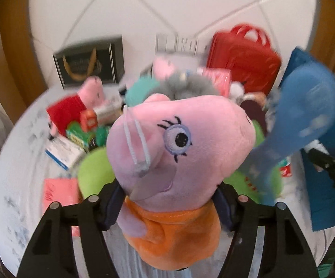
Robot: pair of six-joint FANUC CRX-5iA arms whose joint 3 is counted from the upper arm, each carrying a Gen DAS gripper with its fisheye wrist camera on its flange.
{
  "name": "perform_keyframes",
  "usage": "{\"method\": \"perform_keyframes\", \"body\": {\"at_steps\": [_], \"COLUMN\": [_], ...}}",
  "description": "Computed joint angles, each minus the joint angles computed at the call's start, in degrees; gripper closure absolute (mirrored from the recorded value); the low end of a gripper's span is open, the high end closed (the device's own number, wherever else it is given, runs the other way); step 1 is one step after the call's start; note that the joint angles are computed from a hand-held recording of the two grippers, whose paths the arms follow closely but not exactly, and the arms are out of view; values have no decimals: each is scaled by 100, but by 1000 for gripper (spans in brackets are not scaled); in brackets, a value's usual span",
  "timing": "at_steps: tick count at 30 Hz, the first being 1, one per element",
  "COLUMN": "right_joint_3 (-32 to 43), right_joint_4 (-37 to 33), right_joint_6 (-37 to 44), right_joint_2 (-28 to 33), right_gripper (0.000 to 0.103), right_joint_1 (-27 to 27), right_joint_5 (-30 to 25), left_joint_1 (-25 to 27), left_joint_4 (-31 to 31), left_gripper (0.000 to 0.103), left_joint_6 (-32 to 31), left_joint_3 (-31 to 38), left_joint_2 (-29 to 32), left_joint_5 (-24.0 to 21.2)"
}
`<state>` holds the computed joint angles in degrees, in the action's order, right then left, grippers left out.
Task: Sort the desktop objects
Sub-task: 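Carry pig plush and pill bottle into the blue crate and release both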
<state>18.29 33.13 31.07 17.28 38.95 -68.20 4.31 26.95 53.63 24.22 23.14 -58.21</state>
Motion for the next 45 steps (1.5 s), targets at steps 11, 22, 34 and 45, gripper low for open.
{"method": "perform_keyframes", "body": {"at_steps": [11,22,34,45], "right_joint_3": [-186,-1579,-2983,-3356], "right_joint_4": [1754,3167,2383,461], "right_joint_6": [-1175,-1619,242,1466], "right_joint_2": [-575,-2355,-4579,-4970], "right_gripper": [76,76,76,76], "right_joint_1": [688,852,-1036,-2198], "right_joint_5": [-1021,-2151,-1157,-555], "left_joint_1": [-63,-1786,-4188,-4893], "left_joint_4": [2184,2867,-871,-2406], "left_gripper": [36,36,36,25], "left_joint_6": [-1694,-1868,2018,3527], "left_joint_3": [-1024,-1426,506,2481], "left_joint_2": [-1217,-1963,-1260,4], "left_joint_5": [872,1632,1514,-1497]}}
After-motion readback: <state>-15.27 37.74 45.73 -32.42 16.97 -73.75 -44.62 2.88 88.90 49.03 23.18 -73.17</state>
